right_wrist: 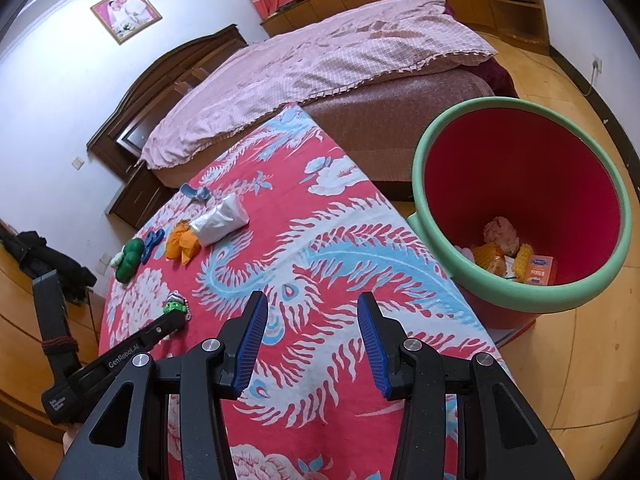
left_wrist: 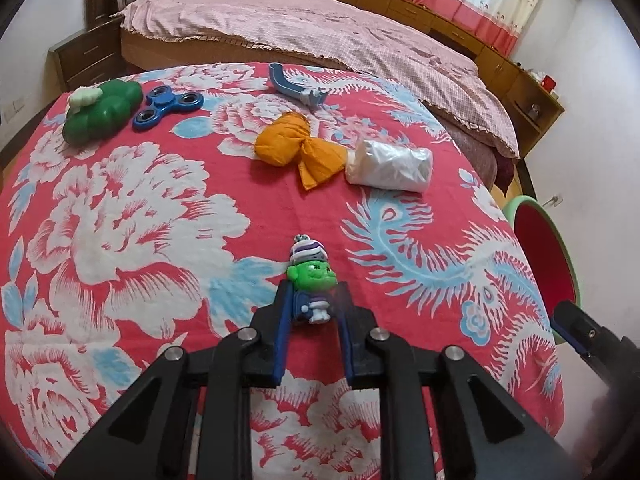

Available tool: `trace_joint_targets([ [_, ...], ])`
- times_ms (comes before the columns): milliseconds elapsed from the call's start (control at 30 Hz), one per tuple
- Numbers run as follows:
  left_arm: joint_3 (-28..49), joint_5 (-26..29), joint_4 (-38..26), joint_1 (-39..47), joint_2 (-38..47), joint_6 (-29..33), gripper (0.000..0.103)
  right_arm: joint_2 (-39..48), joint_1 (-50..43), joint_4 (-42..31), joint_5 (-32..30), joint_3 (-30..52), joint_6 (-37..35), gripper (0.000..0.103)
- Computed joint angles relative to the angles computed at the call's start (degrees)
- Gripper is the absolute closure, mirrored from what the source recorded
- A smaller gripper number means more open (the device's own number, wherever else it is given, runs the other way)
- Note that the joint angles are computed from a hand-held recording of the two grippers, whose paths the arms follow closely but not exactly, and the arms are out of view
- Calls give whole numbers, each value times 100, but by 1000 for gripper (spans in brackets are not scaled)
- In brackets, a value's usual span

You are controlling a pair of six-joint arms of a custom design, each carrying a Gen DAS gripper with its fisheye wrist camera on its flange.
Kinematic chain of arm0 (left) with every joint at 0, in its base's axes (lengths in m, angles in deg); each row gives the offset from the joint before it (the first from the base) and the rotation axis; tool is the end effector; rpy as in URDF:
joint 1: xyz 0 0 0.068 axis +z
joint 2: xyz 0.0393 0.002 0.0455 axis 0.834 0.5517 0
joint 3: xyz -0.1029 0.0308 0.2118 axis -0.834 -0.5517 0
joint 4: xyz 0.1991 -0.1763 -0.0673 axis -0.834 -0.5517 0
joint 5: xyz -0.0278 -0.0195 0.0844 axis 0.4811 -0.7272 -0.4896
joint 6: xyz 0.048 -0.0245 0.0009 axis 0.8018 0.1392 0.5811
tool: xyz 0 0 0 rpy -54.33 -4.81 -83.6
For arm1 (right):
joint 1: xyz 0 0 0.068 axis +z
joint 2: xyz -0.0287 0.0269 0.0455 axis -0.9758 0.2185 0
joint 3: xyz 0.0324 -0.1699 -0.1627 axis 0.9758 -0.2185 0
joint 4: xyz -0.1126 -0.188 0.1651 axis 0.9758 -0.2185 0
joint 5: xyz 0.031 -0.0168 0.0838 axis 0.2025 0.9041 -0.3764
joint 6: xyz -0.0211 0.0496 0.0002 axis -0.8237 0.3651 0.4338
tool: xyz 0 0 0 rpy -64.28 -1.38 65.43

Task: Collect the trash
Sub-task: 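Grasp the white plastic bag with the right tool while the left tool holds the figure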

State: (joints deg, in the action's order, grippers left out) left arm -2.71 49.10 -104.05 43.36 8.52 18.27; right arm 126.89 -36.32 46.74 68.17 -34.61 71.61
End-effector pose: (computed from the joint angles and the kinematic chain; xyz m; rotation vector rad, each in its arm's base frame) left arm 0.2650 -0.0626 0.1298 -0.2484 2.5354 -0.2820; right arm 0.2359 0.2005 0.1677 0.1447 2.4599 0.5712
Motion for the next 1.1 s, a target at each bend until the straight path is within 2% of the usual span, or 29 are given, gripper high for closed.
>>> trace_joint_targets([
  [300, 302, -8, -112, 431, -164, 283, 83, 613, 55, -145, -117, 783, -347, 55],
  [500, 703, -281, 3, 722, 106, 552, 83, 1437, 177, -360, -103, 1697, -534, 45],
  [567, 779, -347, 99, 807, 216, 611, 83, 1773, 206, -420, -90, 2063, -584, 37],
  [700, 781, -288, 359, 1043, 418, 625, 83, 2504, 261, -531, -44, 2876, -704, 33],
  [767, 754, -222, 483, 1146, 521, 585, 83, 2928, 294, -608, 21, 3348, -772, 28],
  [900, 699, -110, 732, 1349, 759, 550, 83, 3660, 337, -804, 93, 4184, -875, 26],
  [1100, 461, 103, 853, 1615, 622, 498, 83, 4678, 382, -1291, 319, 5487, -1025, 24],
])
